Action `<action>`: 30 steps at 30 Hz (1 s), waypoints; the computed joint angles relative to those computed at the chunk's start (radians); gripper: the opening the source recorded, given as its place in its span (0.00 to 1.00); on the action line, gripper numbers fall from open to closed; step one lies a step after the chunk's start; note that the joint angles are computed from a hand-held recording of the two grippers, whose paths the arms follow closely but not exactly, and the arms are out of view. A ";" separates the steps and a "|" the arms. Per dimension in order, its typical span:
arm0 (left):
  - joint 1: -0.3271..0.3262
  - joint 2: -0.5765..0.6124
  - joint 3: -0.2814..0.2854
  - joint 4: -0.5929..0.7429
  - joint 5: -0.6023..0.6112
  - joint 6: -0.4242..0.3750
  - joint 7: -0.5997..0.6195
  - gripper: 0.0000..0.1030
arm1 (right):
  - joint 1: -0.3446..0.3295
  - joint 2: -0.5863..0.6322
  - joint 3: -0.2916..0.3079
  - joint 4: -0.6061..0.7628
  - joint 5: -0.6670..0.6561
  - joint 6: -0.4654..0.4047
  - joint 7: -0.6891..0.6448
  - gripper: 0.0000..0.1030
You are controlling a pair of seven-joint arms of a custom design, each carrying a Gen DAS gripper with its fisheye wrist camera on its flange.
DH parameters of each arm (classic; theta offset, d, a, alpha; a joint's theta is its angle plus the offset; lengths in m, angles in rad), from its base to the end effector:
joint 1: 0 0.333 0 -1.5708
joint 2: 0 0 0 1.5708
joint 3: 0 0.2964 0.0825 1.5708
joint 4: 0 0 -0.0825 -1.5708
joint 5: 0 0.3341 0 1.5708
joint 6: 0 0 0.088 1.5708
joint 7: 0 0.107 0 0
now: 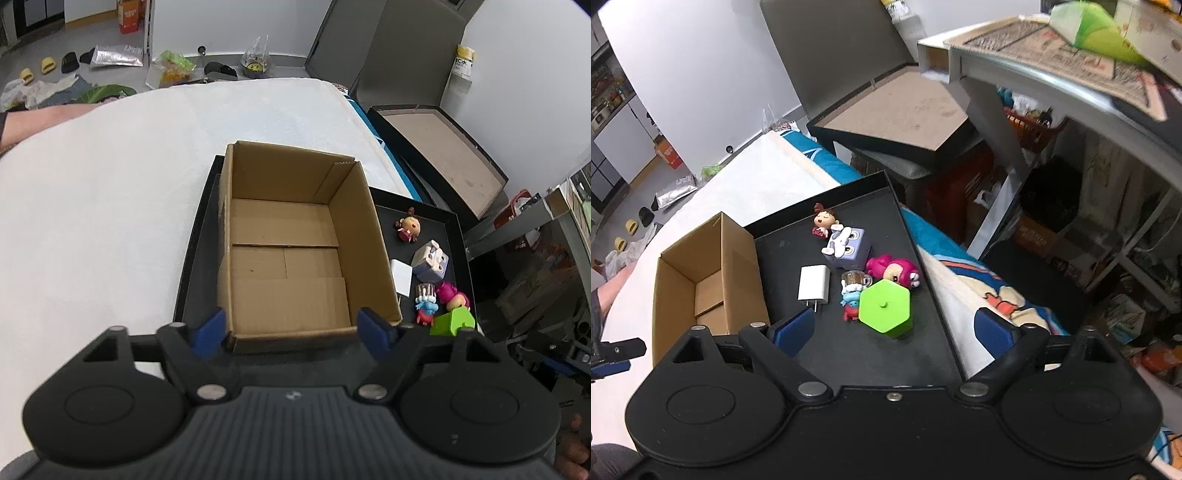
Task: Organize rigid objects
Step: 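Grip the cardboard box wall with the left tool while the right tool approaches the green block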
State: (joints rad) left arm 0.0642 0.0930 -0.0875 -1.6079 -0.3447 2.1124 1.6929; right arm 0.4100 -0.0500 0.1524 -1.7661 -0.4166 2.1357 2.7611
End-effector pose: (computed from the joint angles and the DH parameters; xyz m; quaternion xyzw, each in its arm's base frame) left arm 0.5749 -0.0267 0.5991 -0.6736 0.6915 -0.2580 0.0379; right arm 0.4607 0.2720 0.6080 -0.4990 0.8189 -0.1782 0.2203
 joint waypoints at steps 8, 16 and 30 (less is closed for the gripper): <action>-0.001 0.063 0.000 0.047 0.027 0.004 -0.027 0.57 | -0.011 0.060 -0.021 0.014 0.059 0.030 0.021 0.77; -0.015 0.090 -0.001 0.032 0.086 0.057 -0.078 0.44 | -0.018 0.134 -0.037 0.060 0.124 0.011 -0.016 0.72; 0.009 0.134 -0.002 0.043 0.074 -0.001 -0.054 0.32 | 0.009 0.298 -0.059 0.240 0.112 -0.126 -0.064 0.73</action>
State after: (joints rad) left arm 0.0730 0.2275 -0.0891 -1.5648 -0.2707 2.1117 1.6391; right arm 0.4194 0.2479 0.0938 -1.5263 -0.3048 2.0100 2.6971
